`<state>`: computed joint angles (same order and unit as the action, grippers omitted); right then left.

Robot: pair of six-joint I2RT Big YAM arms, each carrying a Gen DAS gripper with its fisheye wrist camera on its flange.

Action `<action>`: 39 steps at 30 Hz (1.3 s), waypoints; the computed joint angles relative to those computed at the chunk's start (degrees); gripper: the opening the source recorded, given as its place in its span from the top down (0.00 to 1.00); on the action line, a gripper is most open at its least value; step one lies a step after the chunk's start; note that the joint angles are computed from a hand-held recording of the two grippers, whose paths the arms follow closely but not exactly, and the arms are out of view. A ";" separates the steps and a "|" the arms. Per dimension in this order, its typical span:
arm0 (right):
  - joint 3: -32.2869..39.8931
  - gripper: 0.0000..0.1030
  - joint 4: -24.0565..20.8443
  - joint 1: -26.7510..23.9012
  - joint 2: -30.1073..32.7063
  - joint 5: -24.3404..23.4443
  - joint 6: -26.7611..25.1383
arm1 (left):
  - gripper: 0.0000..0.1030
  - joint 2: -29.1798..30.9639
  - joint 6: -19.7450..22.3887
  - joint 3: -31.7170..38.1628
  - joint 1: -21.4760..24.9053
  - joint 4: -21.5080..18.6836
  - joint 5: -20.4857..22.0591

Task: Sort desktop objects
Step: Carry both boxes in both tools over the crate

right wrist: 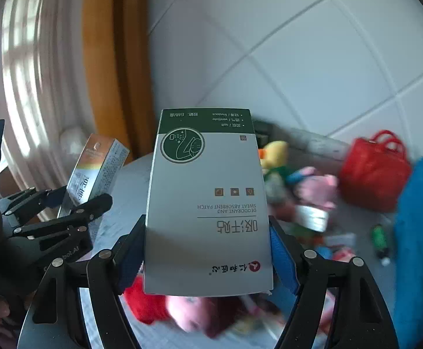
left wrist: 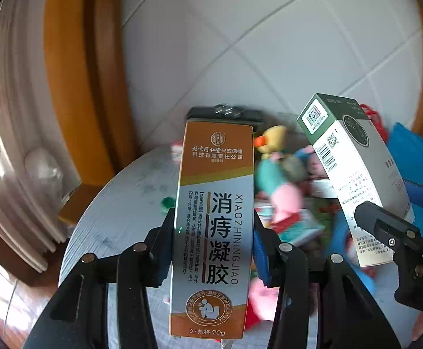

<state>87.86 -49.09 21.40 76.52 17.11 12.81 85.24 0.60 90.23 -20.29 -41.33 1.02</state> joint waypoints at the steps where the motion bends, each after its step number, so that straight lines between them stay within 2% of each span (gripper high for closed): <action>1: -1.97 0.26 0.18 -0.46 -2.44 0.36 -0.26 | 0.56 -1.27 -0.52 -1.00 -1.57 0.17 -1.09; 7: -11.56 0.26 -1.37 -3.88 -16.33 0.59 -1.79 | 0.56 -6.10 -3.24 -4.28 -10.31 -0.62 -6.35; 12: -14.27 0.26 -4.44 -5.22 -23.53 1.78 -1.24 | 0.56 -8.36 -4.33 -5.48 -15.45 -0.87 -9.04; 15: -15.28 0.26 -5.71 -5.22 -26.73 3.74 0.06 | 0.56 -9.53 -3.52 -6.28 -17.18 -0.33 -9.31; 20: -15.62 0.26 -8.20 -4.79 -29.96 8.59 2.96 | 0.56 -11.55 -1.87 -8.13 -19.10 1.13 -6.73; 30: -14.36 0.26 -18.84 -1.09 -33.93 21.40 11.58 | 0.56 -12.66 -0.20 -9.86 -23.22 1.54 -1.86; 35: -14.58 0.26 -19.54 -3.97 -36.15 20.98 11.09 | 0.56 -11.52 0.15 -8.50 -26.27 1.58 -2.44; 38: -15.16 0.26 -16.44 -10.94 -37.63 16.30 5.43 | 0.56 -10.49 -1.26 -7.55 -29.89 2.54 -5.02; 39: -15.44 0.26 -15.02 -14.67 -38.17 13.24 2.87 | 0.56 -10.10 -1.73 -6.92 -30.98 2.52 -5.92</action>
